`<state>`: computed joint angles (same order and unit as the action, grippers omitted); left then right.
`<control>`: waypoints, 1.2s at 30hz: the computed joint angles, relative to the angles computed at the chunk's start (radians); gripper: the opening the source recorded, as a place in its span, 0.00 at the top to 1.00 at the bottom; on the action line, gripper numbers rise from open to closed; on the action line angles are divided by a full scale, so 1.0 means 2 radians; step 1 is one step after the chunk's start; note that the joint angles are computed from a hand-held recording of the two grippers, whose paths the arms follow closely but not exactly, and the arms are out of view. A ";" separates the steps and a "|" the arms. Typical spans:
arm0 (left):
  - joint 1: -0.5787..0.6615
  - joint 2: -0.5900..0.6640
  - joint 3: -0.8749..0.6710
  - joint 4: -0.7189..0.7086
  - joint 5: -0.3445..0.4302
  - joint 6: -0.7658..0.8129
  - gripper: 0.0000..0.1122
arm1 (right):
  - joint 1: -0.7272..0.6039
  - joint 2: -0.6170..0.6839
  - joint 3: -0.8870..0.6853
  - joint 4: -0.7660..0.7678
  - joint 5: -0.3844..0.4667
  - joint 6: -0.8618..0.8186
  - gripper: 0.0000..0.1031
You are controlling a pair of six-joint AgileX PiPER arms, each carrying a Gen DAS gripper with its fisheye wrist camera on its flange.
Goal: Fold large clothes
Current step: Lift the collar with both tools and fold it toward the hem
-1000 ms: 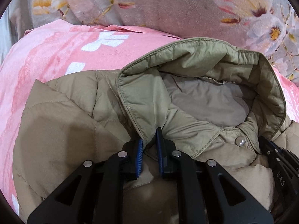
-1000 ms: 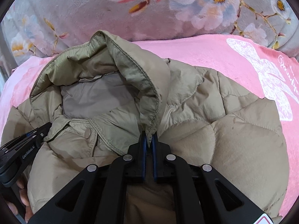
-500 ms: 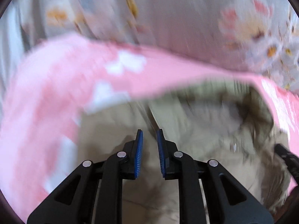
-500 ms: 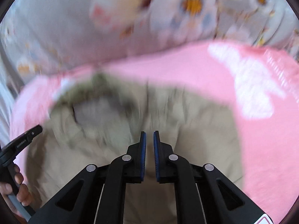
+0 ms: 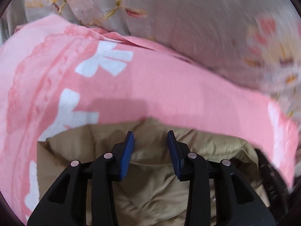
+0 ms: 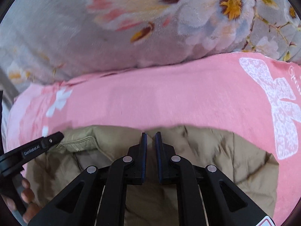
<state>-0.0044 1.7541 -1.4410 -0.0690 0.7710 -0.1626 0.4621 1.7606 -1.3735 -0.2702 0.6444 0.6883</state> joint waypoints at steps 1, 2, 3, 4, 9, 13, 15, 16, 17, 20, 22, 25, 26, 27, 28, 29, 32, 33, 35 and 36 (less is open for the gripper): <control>-0.005 -0.011 0.021 0.013 -0.013 0.000 0.69 | 0.005 -0.008 0.016 -0.013 -0.004 0.007 0.92; -0.011 -0.020 0.044 0.027 -0.028 -0.003 0.69 | 0.009 -0.012 0.029 -0.027 -0.004 0.015 0.94; -0.012 -0.025 0.057 0.031 -0.037 -0.002 0.69 | 0.017 -0.017 0.044 -0.048 -0.005 0.030 0.97; -0.015 -0.029 0.072 0.039 -0.048 -0.004 0.69 | 0.023 -0.017 0.054 -0.069 -0.007 0.044 0.98; -0.036 -0.050 0.137 0.125 -0.112 -0.062 0.68 | 0.049 -0.002 0.070 -0.159 -0.003 0.109 0.98; -0.047 -0.051 0.152 0.172 -0.131 -0.106 0.68 | 0.049 0.012 0.067 -0.166 -0.005 0.111 0.98; -0.055 -0.051 0.156 0.198 -0.134 -0.132 0.68 | 0.049 0.015 0.067 -0.168 -0.006 0.112 0.98; -0.057 -0.050 0.156 0.206 -0.134 -0.140 0.69 | 0.049 0.015 0.067 -0.169 -0.006 0.113 0.98; -0.059 -0.049 0.156 0.215 -0.135 -0.148 0.69 | 0.049 0.016 0.067 -0.169 -0.007 0.112 0.98; -0.063 -0.047 0.160 0.239 -0.139 -0.170 0.69 | 0.047 0.015 0.070 -0.165 -0.013 0.110 0.98; -0.070 -0.045 0.161 0.264 -0.138 -0.192 0.69 | 0.046 0.015 0.071 -0.164 -0.016 0.111 0.98; -0.076 -0.043 0.161 0.284 -0.134 -0.210 0.68 | 0.046 0.015 0.072 -0.167 -0.017 0.113 0.98; -0.076 -0.044 0.162 0.287 -0.134 -0.212 0.68 | 0.046 0.015 0.072 -0.167 -0.017 0.113 0.98; -0.078 -0.043 0.162 0.292 -0.134 -0.216 0.68 | 0.046 0.015 0.072 -0.167 -0.018 0.114 0.98; -0.078 -0.043 0.162 0.295 -0.133 -0.219 0.68 | 0.046 0.015 0.072 -0.167 -0.018 0.114 0.98; -0.080 -0.042 0.162 0.299 -0.132 -0.222 0.68 | 0.046 0.015 0.072 -0.168 -0.018 0.115 0.98; -0.081 -0.041 0.161 0.304 -0.130 -0.226 0.68 | 0.046 0.014 0.073 -0.170 -0.017 0.116 0.98; -0.081 -0.041 0.161 0.305 -0.130 -0.227 0.68 | 0.046 0.014 0.073 -0.170 -0.017 0.116 0.98; -0.083 -0.041 0.161 0.310 -0.128 -0.230 0.68 | 0.047 0.015 0.072 -0.171 -0.016 0.117 0.98; -0.084 -0.041 0.160 0.313 -0.127 -0.232 0.68 | 0.048 0.015 0.072 -0.172 -0.015 0.117 0.98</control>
